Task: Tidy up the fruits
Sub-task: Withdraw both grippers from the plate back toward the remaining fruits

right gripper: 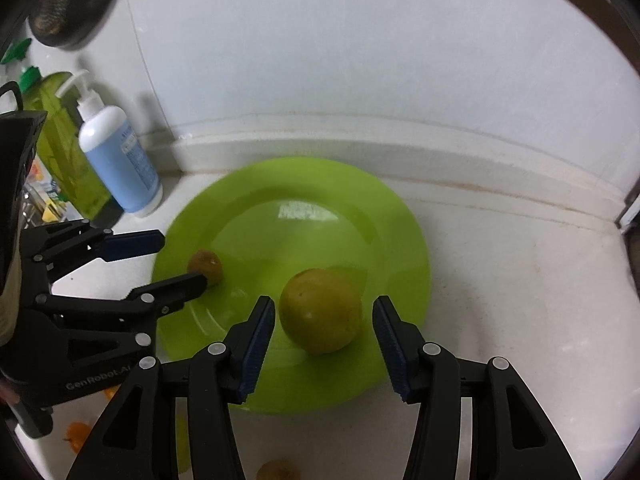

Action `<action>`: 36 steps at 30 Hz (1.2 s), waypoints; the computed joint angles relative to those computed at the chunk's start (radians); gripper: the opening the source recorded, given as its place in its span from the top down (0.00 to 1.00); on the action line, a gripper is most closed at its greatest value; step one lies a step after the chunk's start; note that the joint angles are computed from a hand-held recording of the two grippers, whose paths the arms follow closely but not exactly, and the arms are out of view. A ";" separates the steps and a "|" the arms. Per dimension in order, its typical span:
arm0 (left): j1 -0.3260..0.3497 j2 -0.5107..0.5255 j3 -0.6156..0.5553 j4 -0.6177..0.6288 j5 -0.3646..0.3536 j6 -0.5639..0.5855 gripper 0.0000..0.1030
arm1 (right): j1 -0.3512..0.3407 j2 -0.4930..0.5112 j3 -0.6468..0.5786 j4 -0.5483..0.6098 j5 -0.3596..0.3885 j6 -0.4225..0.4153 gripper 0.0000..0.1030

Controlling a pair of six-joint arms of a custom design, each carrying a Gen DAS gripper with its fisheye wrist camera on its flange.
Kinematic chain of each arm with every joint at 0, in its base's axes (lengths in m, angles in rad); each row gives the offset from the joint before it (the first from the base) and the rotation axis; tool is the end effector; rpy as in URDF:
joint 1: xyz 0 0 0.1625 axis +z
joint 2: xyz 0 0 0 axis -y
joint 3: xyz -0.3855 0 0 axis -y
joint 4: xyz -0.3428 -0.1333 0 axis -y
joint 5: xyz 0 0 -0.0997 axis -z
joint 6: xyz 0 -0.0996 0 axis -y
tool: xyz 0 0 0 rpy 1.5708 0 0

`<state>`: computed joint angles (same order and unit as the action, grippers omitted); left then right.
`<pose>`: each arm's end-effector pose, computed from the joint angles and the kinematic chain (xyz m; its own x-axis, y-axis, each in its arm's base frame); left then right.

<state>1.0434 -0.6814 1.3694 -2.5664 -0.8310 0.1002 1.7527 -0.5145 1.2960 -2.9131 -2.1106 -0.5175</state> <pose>-0.1698 -0.6898 0.1477 -0.6893 0.2768 -0.6696 0.5514 0.7999 -0.2370 0.2090 -0.6823 0.0914 -0.7004 -0.3132 0.6414 -0.5750 0.7800 -0.2469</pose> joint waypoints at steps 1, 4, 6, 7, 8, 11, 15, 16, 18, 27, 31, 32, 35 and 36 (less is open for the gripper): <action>-0.010 -0.019 0.027 -0.022 0.005 -0.006 0.43 | 0.004 -0.010 0.019 -0.024 0.003 -0.003 0.46; -0.035 -0.064 0.098 -0.093 0.014 0.000 0.40 | 0.018 -0.051 0.093 -0.100 0.017 -0.017 0.45; -0.052 -0.089 0.142 -0.138 0.028 0.008 0.37 | 0.027 -0.086 0.153 -0.155 0.029 -0.024 0.42; -0.063 -0.112 0.178 -0.172 0.028 0.016 0.36 | 0.031 -0.098 0.174 -0.177 0.032 -0.027 0.40; -0.073 -0.122 0.198 -0.190 0.033 0.016 0.35 | 0.036 -0.105 0.193 -0.202 0.034 -0.031 0.40; -0.100 -0.168 0.265 -0.242 0.052 0.016 0.31 | 0.057 -0.141 0.273 -0.297 0.039 -0.047 0.38; -0.144 -0.229 0.368 -0.340 0.091 0.019 0.26 | 0.086 -0.172 0.354 -0.403 0.037 -0.067 0.32; -0.154 -0.242 0.390 -0.357 0.099 0.016 0.25 | 0.096 -0.179 0.375 -0.431 0.033 -0.077 0.31; -0.173 -0.273 0.441 -0.382 0.111 0.003 0.24 | 0.111 -0.190 0.407 -0.469 0.030 -0.084 0.30; -0.243 -0.391 0.629 -0.423 0.175 -0.110 0.20 | 0.157 -0.240 0.549 -0.604 0.028 -0.101 0.29; -0.271 -0.445 0.707 -0.406 0.196 -0.179 0.19 | 0.171 -0.257 0.606 -0.640 0.029 -0.095 0.29; -0.276 -0.454 0.719 -0.403 0.203 -0.189 0.19 | 0.173 -0.263 0.621 -0.645 0.029 -0.087 0.29; -0.292 -0.485 0.760 -0.386 0.223 -0.225 0.19 | 0.180 -0.266 0.657 -0.675 0.026 -0.076 0.29; -0.295 -0.493 0.770 -0.381 0.225 -0.237 0.19 | 0.182 -0.264 0.668 -0.685 0.026 -0.076 0.29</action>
<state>0.7487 -1.1743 2.1397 -2.9474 -0.6062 -0.1369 1.9350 -0.7788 1.9636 -3.5976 -2.0844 -0.5932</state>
